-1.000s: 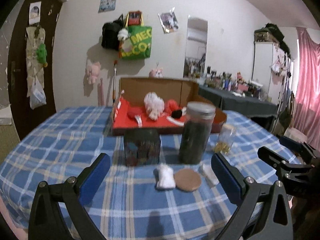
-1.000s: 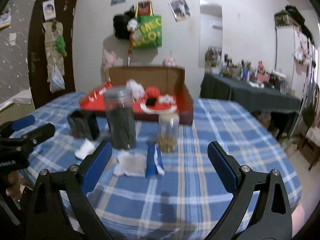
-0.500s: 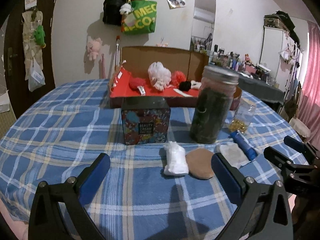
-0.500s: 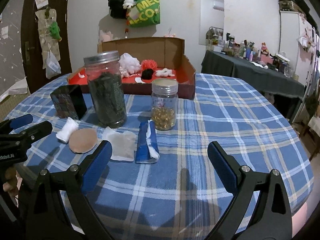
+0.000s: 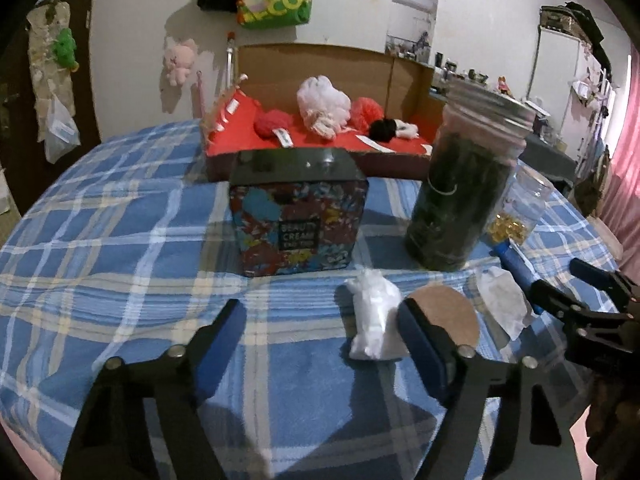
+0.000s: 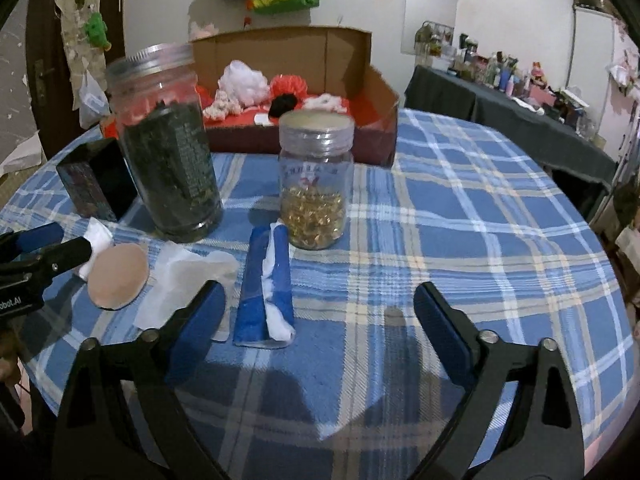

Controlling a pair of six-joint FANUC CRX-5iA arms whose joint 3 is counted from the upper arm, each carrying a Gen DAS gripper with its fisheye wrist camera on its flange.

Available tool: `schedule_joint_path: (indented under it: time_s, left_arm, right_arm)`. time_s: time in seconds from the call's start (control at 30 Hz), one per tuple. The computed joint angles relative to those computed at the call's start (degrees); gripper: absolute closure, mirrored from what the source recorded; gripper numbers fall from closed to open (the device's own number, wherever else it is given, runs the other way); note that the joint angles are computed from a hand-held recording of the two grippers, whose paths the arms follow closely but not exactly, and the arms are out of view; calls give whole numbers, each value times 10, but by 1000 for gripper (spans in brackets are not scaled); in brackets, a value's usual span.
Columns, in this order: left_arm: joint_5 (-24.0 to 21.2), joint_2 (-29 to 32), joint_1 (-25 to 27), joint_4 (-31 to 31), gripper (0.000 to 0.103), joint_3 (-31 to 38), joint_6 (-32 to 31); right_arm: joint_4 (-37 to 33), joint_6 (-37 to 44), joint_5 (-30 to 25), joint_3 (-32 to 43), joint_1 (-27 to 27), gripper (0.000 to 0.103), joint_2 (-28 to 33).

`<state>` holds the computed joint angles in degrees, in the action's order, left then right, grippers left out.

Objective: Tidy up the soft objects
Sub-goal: 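Grasp the white tissue with the left tool while the right tool grasps the blue-and-white packet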

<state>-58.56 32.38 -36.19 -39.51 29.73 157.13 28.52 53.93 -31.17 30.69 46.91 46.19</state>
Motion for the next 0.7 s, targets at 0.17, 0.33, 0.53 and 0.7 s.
schedule_joint_path:
  time_s: [0.17,0.33,0.53,0.7]
  left_arm:
    - [61,-9,15,38,70,-24,-37]
    - [82,-10,12,47,91,-25,-58]
    - [87,-16,8,41,91,-26,-49]
    - [94,-22,7,37,91,-30,-44]
  right_arm:
    - [-123,127,-30,55,-3,69,13]
    - [-183,178,2,35,-7,80,-8]
    - [-215,205,42,5,-8,80,-32]
    - [-242,235,42,10,-6,80,-36]
